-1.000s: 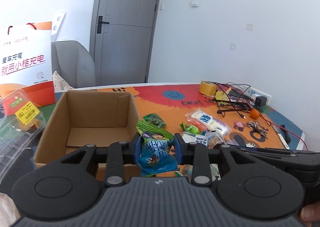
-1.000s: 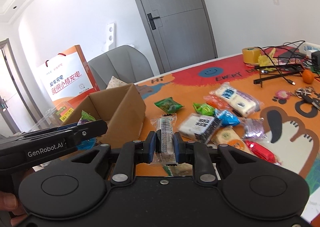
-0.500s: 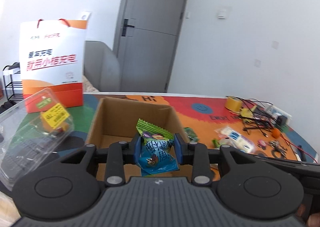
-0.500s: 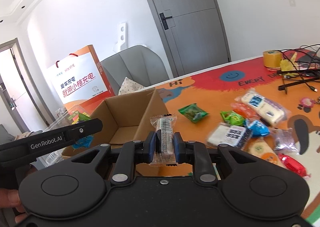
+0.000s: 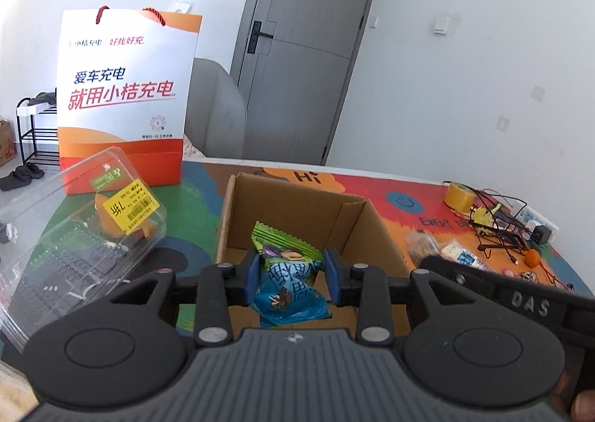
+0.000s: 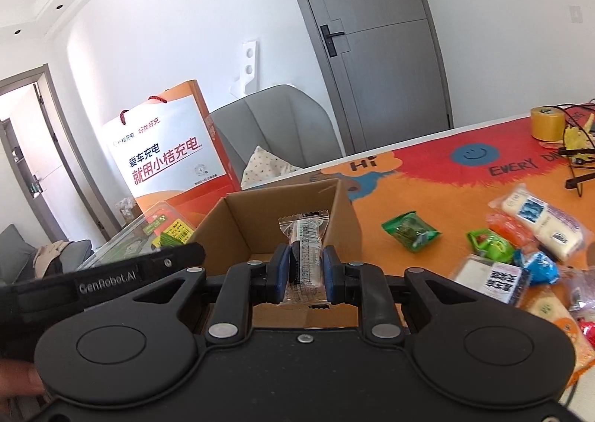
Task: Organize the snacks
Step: 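Carry both snacks over the cardboard box and open both tools to drop them, then move both open tools back over the snack pile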
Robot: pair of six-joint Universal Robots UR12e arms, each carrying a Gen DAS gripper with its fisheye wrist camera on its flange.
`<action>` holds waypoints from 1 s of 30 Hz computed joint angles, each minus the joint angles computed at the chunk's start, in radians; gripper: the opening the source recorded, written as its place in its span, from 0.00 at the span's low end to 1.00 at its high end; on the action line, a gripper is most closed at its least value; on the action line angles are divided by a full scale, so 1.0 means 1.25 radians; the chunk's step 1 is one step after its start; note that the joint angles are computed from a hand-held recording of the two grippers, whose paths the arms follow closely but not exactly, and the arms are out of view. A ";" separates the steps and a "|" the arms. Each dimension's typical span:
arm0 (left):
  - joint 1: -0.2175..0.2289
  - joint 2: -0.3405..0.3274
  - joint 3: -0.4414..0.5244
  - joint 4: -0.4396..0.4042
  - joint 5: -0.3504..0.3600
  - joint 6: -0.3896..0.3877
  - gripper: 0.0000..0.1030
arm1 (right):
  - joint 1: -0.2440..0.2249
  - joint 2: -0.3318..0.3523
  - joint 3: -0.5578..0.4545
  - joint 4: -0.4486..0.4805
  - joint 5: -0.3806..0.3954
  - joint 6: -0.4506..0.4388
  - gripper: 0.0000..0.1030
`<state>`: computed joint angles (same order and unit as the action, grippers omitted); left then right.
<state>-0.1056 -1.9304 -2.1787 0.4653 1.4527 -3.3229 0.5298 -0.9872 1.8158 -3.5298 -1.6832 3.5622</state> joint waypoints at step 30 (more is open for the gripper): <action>-0.031 0.004 -0.012 0.038 -0.012 -0.030 0.93 | -0.015 -0.048 0.099 -0.050 -0.080 0.050 0.78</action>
